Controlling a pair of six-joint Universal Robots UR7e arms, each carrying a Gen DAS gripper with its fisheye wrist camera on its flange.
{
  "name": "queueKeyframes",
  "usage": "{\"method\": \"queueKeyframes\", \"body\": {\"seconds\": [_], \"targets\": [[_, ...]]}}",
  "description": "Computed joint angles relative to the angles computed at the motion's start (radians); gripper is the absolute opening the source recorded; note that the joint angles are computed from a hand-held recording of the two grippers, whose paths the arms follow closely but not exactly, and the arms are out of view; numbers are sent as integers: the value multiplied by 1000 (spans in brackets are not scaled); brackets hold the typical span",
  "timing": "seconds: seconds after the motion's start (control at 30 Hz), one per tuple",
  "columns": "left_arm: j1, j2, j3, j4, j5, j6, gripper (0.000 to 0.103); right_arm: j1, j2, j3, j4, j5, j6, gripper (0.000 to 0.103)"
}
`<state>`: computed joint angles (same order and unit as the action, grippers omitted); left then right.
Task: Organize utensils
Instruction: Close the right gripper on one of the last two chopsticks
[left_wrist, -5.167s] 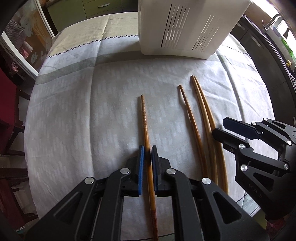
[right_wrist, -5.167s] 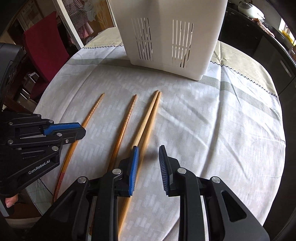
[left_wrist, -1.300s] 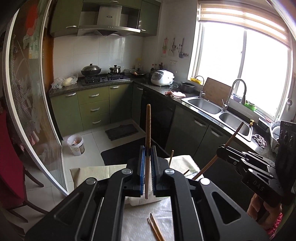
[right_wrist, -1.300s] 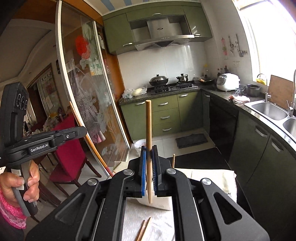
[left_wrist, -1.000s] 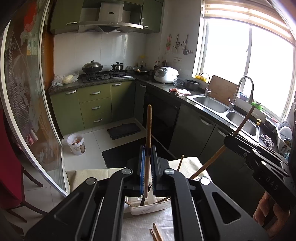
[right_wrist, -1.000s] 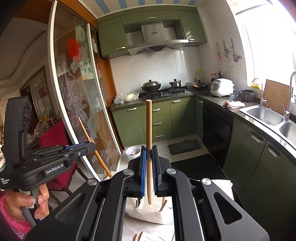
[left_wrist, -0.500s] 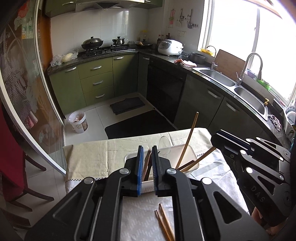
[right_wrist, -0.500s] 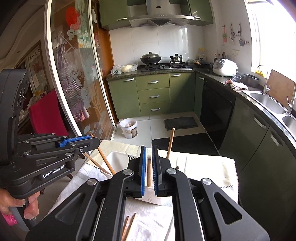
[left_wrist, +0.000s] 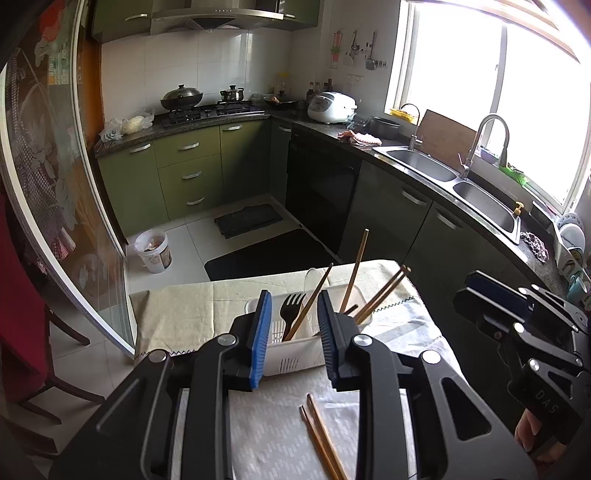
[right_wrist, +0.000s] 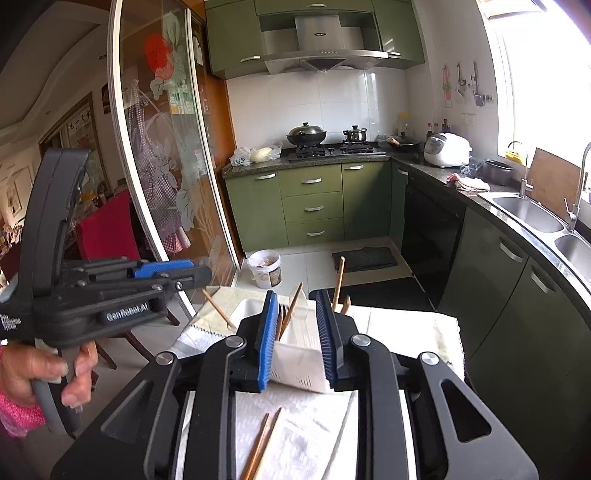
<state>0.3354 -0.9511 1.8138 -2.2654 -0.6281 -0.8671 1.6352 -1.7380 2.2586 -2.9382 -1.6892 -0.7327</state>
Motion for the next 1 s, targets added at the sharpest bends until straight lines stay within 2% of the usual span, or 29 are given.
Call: {"method": "queueKeyframes", "body": {"seconds": [0.07,0.13,0.2,0.3,0.4,0.43,0.57,0.7,1.0], "targets": [[-21,-29,38,22,-8,-42,28,-31,-50,42,51,-5,-31,31],[-35,-60,86,22,-35,-77,28,-61,-67,83,107,-52,-82,32],[-45,-88,132,23,-66,-119,28,-87,-43,125,121,-126,-126,32],[-57,-123,201,25,-105,-176,28,-125,56,177,60,-228,-157,32],[-53,-143,258,16,-160,-228,28,-169,147,194,36,-263,-150,28],[-49,-146,271,18,-177,-238,28,-177,171,193,31,-266,-139,24],[-32,-158,308,6,-230,-263,28,-158,271,178,-17,-309,-94,20],[-35,-168,326,0,-231,-262,28,-146,331,124,17,-334,-21,20],[-37,-171,333,-16,-232,-254,29,-108,407,91,4,-395,22,20]]}}
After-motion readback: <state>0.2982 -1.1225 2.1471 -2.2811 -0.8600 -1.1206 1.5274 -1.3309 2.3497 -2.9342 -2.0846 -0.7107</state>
